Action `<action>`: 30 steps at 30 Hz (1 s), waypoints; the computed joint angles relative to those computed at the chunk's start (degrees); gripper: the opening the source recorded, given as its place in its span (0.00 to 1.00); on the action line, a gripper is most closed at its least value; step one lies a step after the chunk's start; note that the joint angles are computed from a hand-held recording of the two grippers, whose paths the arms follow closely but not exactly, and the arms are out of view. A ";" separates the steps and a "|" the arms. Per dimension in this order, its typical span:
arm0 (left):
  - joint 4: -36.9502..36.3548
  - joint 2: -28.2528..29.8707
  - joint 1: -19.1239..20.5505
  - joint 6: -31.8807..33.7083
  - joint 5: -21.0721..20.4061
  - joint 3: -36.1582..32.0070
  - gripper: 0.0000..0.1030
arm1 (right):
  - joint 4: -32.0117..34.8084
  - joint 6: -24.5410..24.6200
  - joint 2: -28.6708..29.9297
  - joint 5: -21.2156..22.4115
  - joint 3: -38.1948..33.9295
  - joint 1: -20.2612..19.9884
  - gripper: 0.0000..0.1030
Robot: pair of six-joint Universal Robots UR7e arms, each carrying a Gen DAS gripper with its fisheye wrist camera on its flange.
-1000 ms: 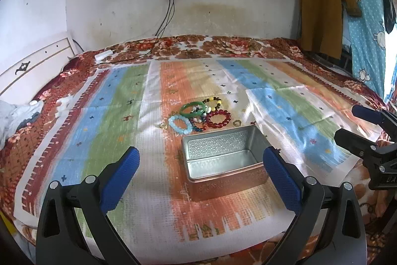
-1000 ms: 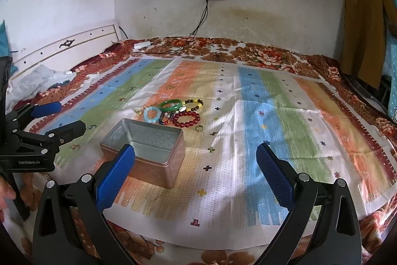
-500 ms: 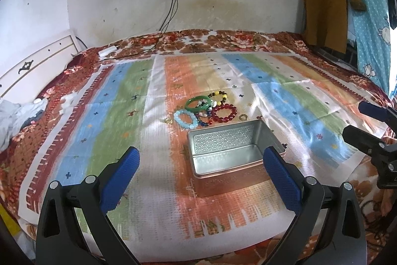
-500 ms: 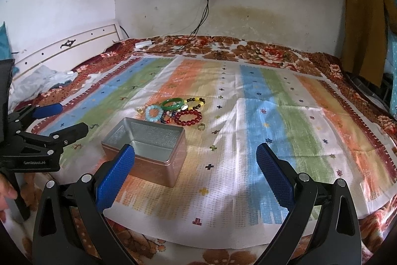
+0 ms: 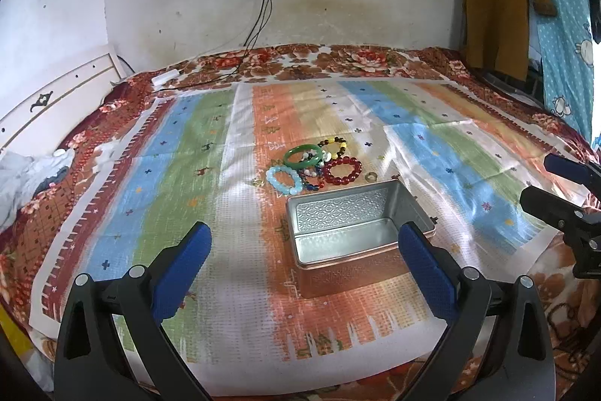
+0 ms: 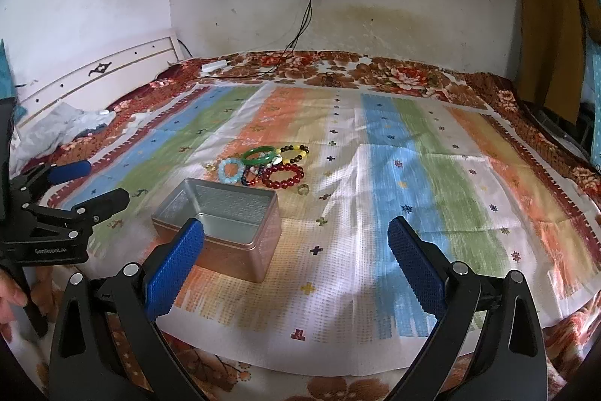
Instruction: Organize jewelry
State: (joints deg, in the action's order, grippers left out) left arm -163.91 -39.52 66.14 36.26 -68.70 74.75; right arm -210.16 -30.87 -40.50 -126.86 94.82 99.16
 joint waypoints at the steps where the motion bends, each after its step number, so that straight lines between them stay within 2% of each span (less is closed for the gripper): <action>1: 0.11 -0.03 0.02 -0.03 -0.01 -0.01 0.95 | 0.12 0.07 -0.01 0.02 0.01 -0.02 0.96; 18: 0.70 0.09 0.25 0.37 0.04 -0.64 0.95 | 3.50 1.96 -0.10 0.78 -0.87 -0.71 0.96; 30: 5.23 2.85 0.25 -2.26 2.10 -5.76 0.95 | 6.58 1.90 0.55 1.36 -3.77 -0.99 0.96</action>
